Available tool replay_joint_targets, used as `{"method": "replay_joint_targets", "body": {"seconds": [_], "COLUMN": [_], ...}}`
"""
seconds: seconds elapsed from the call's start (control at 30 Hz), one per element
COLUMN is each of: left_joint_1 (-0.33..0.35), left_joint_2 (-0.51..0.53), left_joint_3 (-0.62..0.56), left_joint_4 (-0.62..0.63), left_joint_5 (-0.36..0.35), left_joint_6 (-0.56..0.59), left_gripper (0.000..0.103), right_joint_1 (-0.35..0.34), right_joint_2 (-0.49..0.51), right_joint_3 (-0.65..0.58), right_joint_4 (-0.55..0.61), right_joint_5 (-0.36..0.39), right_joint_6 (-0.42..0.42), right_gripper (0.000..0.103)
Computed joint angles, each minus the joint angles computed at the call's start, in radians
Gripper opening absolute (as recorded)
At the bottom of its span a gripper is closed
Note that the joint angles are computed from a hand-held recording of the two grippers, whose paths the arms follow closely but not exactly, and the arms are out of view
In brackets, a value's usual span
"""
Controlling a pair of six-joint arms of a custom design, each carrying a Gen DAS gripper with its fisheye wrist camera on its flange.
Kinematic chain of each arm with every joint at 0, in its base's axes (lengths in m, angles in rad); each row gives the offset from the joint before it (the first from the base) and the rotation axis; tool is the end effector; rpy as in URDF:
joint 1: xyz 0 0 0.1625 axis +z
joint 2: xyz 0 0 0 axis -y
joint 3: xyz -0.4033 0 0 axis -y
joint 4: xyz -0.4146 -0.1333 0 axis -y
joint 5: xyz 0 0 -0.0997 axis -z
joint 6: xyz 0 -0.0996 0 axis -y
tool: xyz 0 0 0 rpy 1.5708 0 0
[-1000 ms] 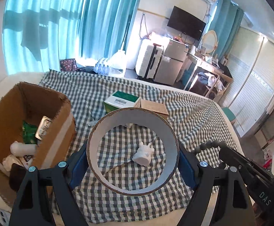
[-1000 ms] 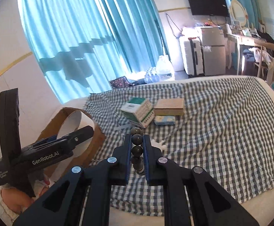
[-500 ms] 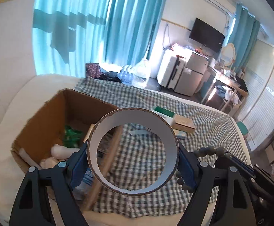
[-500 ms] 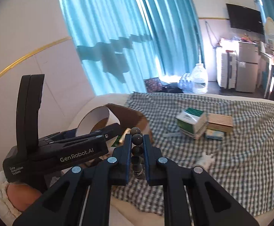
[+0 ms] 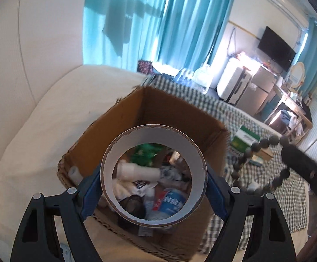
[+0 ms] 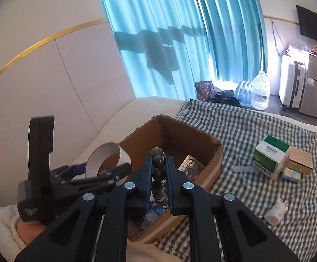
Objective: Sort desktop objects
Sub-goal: 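Carry the tape ring and bead bracelet over the cardboard box, then open both tools to drop the tape ring and bracelet into the box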
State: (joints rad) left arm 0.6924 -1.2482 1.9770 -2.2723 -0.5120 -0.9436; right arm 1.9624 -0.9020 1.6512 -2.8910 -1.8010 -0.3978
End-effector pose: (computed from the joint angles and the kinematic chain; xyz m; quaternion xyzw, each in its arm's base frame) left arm -0.2716 -0.5113 0.2174 -0.0212 0.8628 -0.3918 0.3188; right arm 0.3655 -0.5955 0.1688 0.3367 -0.8923 0.2794 0.1111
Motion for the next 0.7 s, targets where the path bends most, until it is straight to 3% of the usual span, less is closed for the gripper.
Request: {"method": "replay_joint_targets", "body": {"seconds": [0.33,0.37,0.4,0.47,0.57,0.7], "left_joint_1": [0.085,0.090,0.095,0.095,0.086,0.060], "left_joint_2": [0.049,0.054,0.061,0.074,0.084,0.086], "left_joint_3": [0.021,0.016,0.006,-0.011,-0.009,-0.014], "left_joint_4": [-0.090,-0.089,-0.068,-0.017,-0.042,-0.005], "left_joint_5": [-0.075,-0.078,-0.083,-0.081,-0.094,-0.084], "left_joint_6": [0.049,0.048,0.035,0.022,0.064,0.009], "left_gripper": [0.086,0.093,0.097,0.100,0.100,0.100], "right_joint_1": [-0.022,-0.024,-0.023,-0.021,-0.024,-0.038], "right_joint_2": [0.150,0.156,0.162,0.162,0.136,0.080], "right_joint_3": [-0.162,-0.169,-0.174,-0.162,-0.127,-0.071], "right_joint_4": [0.131,0.139,0.134,0.082,0.019,-0.029], "right_joint_5": [-0.021,-0.019,-0.029,-0.035,-0.008,0.005], "right_joint_6": [0.024,0.029,0.035,0.030,0.018,0.022], "right_gripper": [0.013,0.026,0.052,0.068,0.068,0.069]}}
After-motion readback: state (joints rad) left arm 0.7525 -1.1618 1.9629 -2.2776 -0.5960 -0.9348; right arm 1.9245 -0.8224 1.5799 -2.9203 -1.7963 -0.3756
